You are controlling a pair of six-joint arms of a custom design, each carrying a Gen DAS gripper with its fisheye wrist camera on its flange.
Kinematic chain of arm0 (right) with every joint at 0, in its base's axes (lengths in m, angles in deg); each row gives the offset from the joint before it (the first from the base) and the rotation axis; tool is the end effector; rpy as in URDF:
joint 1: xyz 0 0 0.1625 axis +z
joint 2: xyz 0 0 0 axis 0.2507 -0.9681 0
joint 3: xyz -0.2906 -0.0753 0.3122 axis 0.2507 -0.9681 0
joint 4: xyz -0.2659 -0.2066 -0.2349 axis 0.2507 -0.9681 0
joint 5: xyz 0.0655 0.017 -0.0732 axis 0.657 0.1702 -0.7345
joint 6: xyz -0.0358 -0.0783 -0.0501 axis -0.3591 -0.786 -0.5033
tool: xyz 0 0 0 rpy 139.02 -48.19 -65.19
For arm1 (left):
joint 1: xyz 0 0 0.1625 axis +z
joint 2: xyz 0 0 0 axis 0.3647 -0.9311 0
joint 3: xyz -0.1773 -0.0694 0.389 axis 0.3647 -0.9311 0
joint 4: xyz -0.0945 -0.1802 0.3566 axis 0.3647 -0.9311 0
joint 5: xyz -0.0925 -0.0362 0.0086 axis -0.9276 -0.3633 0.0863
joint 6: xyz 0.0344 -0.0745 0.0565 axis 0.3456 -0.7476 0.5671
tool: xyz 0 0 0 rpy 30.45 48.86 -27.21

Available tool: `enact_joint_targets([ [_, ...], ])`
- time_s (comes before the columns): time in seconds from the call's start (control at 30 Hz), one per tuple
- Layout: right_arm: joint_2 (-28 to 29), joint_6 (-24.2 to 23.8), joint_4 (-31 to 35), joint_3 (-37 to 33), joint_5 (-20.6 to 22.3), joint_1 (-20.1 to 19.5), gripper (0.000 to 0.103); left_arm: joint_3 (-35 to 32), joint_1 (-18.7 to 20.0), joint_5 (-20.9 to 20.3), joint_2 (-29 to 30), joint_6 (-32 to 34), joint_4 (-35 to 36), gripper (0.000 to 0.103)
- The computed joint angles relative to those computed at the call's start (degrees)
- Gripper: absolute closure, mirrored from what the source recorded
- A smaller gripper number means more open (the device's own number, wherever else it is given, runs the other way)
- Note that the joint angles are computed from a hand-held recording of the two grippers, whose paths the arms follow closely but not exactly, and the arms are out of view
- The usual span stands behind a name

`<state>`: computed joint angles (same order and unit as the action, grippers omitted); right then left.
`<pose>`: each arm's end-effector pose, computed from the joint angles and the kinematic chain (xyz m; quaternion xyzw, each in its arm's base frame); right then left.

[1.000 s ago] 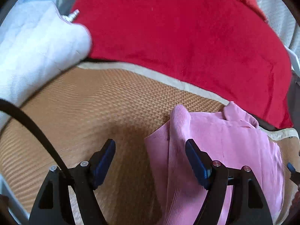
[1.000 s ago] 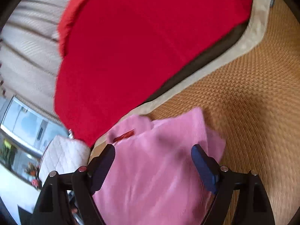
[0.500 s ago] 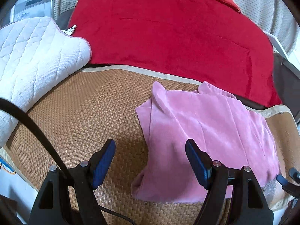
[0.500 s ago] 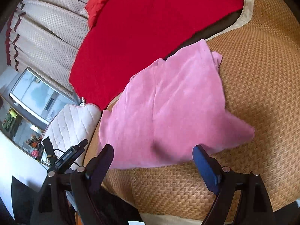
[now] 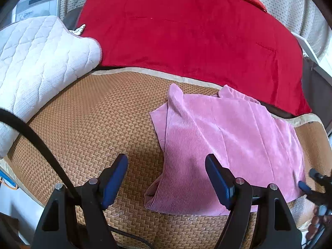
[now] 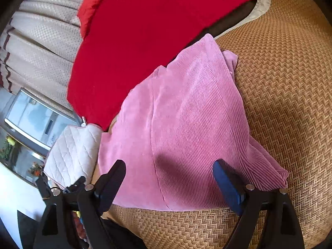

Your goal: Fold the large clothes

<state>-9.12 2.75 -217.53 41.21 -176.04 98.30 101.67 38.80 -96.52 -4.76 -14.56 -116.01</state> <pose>0.2627 -0.4393 0.1869 -0.2021 -0.8351 0.5063 0.0733 -0.1517 -0.6275 0.3309 0.3173 0.8954 -0.2304 0.2108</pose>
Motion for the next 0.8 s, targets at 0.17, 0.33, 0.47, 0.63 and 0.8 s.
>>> enact_joint_targets([
  [0.17, 0.56, -1.15, -1.21, -0.61, -2.35, 3.25, 0.015, -0.08, 0.24, 0.41, 0.76, -0.96, 0.89, 0.025],
  [0.33, 3.61, 4.96, -8.17, 3.65, 0.44, 3.99, 0.015, 0.75, -0.01, 0.68, 0.97, -1.05, 0.66, 0.025],
  [0.47, 5.22, 10.33, -13.12, 6.32, 2.38, 1.87, 0.015, 1.60, -0.91, -0.09, 1.19, -2.02, 1.61, 0.025],
  [0.63, 5.22, 11.74, -20.41, 6.48, 3.70, -0.78, 0.015, 4.45, -3.20, -1.00, 1.03, -0.86, -0.04, 0.025],
  [0.8, 4.31, 13.61, -22.61, 6.37, 5.03, -2.98, 0.018, 6.39, -5.13, -0.66, 1.69, -1.05, -0.06, 0.025],
])
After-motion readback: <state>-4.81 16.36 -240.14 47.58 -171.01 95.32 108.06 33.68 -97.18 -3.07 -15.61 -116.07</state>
